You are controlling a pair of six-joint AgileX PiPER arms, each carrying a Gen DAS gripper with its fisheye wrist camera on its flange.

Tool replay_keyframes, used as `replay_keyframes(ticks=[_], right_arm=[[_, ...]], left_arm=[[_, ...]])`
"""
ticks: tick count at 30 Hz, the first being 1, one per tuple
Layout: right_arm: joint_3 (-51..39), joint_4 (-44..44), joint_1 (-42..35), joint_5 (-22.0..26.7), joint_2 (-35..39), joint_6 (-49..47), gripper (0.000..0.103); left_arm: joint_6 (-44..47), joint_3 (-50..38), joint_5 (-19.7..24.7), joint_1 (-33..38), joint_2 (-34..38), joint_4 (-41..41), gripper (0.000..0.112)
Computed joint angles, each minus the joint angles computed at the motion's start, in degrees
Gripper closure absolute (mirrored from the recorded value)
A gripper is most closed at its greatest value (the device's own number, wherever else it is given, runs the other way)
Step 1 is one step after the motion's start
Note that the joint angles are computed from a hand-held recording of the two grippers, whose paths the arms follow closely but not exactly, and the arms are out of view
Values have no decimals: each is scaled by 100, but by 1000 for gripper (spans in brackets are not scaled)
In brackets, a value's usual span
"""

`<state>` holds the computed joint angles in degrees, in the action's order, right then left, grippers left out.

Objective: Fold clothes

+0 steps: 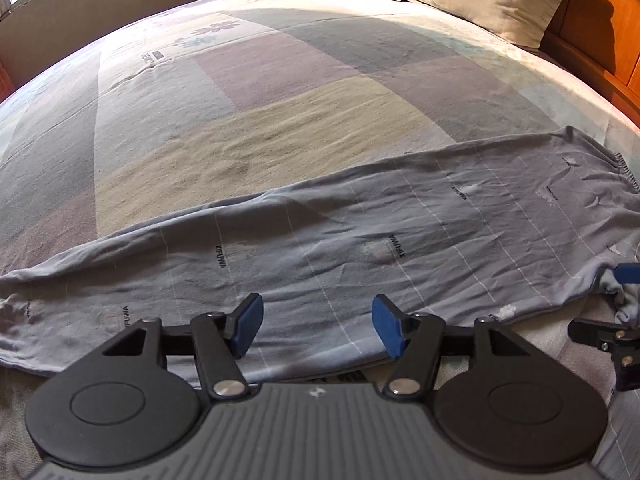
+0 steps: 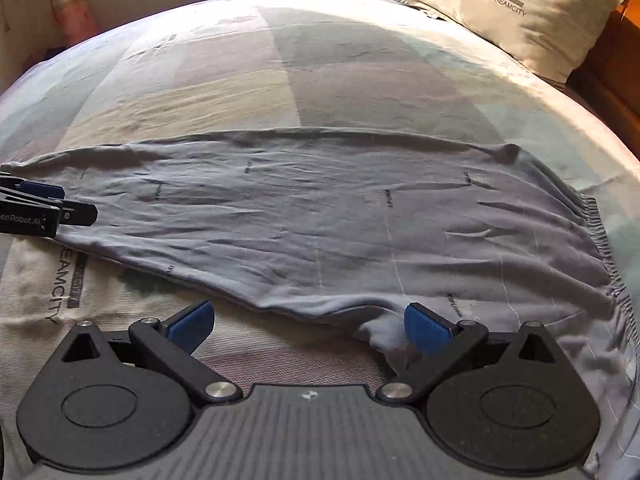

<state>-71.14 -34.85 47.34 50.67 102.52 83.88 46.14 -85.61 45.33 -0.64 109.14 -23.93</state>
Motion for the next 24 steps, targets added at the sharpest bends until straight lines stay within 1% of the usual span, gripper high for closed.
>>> replay_keyframes(ticks=[1,2,4,5,6,7,10,11,13,16,17,19,20,22,23,24], right_arm=[[213,480,-223,-480,-97,-351,0],[326,741,-332,-731,-140,-705,0],[541,1347,-480,-1142,-443,-1558,0],[672,1598,-514,-1359,-596,-1854,0],[814,1622,-514,-1464,-777,-1921,0],[889,1416,-452,-1340,-978,-1758,0],[1123,293,-197,-496,-1356,-934,0],[1266,151,-237,-303,-1449,-846,0],[1645,189,-460,-120,-1635,-925,0],[2383,232,-886,-435,-1948,-950,0],[2637,382,-1089,-740,-2077,-1081,0],[3072,398,-1266,-1271,-2340,-965,0],[3205,297,-1253,-1393,-2418,-808,0],[3349,-33,-1118,-1477,-2454,-377,0],[3405,-195,-1055,-1507,-2460,-156,0],[3456,-355,-994,-1532,-2464,68,0]], left_arm=[[-109,19,23,-82,-25,62,50],[-228,11,86,-163,-55,161,50],[-275,-28,259,-282,-124,214,50],[-252,-64,364,-336,-157,205,50],[-261,-130,484,-415,-174,198,50],[-328,-221,607,-523,-172,202,50],[-457,-470,892,-908,-122,62,49],[-501,-495,895,-1084,-97,-11,48],[-533,-498,802,-1470,-25,-153,48],[-478,-337,371,-2079,129,-282,47],[-544,-300,259,-2236,204,-241,47],[-777,-223,99,-2454,354,18,47],[-916,-139,22,-2501,381,175,47],[-654,203,-175,-2415,215,101,43],[-589,314,-195,-2366,131,139,42],[-751,266,-64,-2349,102,359,42]])
